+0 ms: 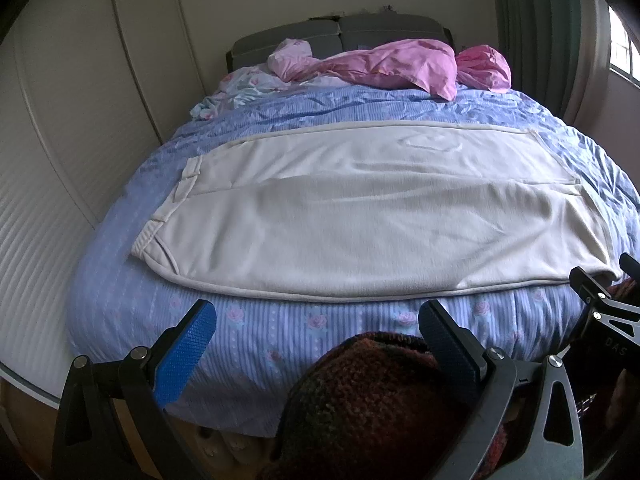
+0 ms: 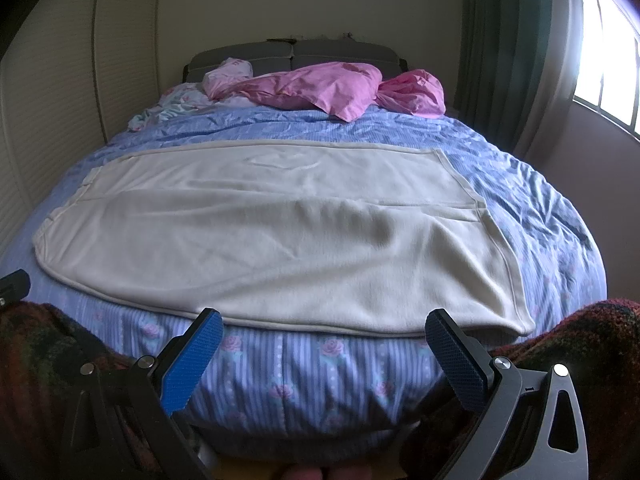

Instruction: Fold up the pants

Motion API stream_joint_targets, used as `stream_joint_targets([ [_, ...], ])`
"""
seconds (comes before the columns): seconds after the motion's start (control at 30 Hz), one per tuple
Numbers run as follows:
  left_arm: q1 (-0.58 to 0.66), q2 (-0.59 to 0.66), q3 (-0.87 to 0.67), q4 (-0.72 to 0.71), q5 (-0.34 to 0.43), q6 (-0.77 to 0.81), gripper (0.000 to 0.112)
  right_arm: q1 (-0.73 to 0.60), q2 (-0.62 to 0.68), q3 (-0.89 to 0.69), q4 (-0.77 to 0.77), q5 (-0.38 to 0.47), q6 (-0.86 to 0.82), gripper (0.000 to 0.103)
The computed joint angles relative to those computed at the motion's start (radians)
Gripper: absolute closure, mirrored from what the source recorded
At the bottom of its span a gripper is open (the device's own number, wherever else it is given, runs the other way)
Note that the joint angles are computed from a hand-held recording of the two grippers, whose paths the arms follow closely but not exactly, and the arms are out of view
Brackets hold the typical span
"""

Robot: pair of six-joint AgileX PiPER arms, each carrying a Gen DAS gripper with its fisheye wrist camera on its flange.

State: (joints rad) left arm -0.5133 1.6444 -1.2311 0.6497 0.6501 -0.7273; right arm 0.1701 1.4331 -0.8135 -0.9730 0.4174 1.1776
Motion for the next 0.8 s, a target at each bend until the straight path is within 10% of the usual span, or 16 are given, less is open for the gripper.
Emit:
stream_joint_targets([
  [0.8,0.003,-0.003,0.007,0.002,-0.008,0.0,0.009,-0.001,0.001,0.002,-0.007,-0.005,0.007,0.0],
])
